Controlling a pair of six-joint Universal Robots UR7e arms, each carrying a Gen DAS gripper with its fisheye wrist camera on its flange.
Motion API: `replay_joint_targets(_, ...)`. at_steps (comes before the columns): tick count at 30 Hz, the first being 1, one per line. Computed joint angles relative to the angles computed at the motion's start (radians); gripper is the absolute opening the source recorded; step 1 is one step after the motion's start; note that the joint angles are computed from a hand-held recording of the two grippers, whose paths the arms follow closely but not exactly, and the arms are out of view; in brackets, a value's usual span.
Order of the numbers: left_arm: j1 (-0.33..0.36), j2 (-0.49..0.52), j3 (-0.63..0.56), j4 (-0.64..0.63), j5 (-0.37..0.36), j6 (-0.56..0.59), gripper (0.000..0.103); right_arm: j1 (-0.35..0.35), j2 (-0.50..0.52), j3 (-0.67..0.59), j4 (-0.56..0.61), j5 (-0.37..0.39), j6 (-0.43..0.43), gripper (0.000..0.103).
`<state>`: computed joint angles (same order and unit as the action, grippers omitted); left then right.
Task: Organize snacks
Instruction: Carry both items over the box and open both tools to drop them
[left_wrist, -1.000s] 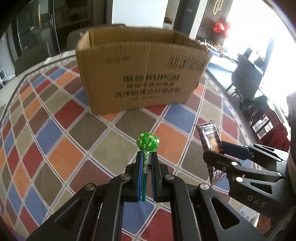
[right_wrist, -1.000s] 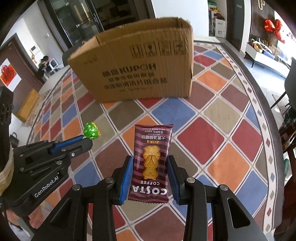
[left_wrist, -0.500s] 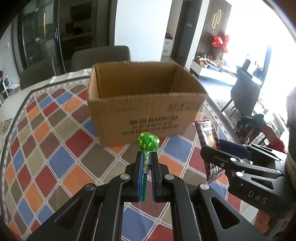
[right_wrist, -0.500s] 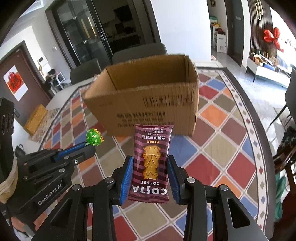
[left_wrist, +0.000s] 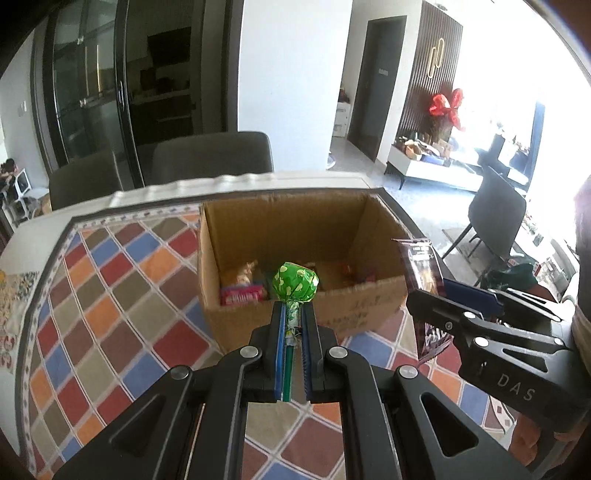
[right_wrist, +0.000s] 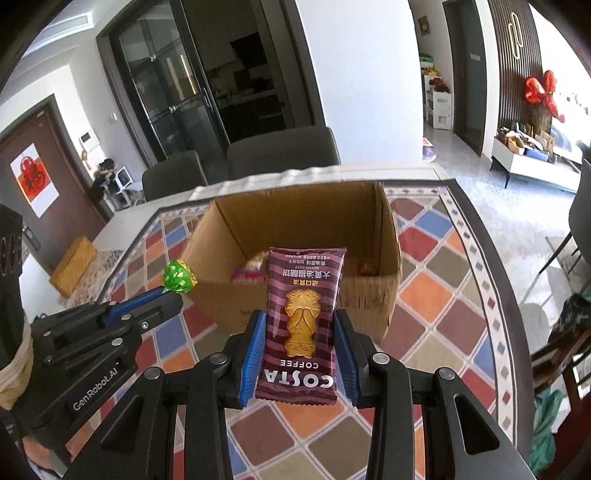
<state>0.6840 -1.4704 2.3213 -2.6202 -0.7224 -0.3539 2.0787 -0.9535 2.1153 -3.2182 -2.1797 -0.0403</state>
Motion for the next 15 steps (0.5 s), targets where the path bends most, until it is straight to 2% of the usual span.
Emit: replay_joint_targets(15, 0.106, 0.121, -0.156, -0.024, -0.010, 0.096, 0.009, -0.025, 0.086, -0.194, 0.071, -0.016, -0.069, 0.038)
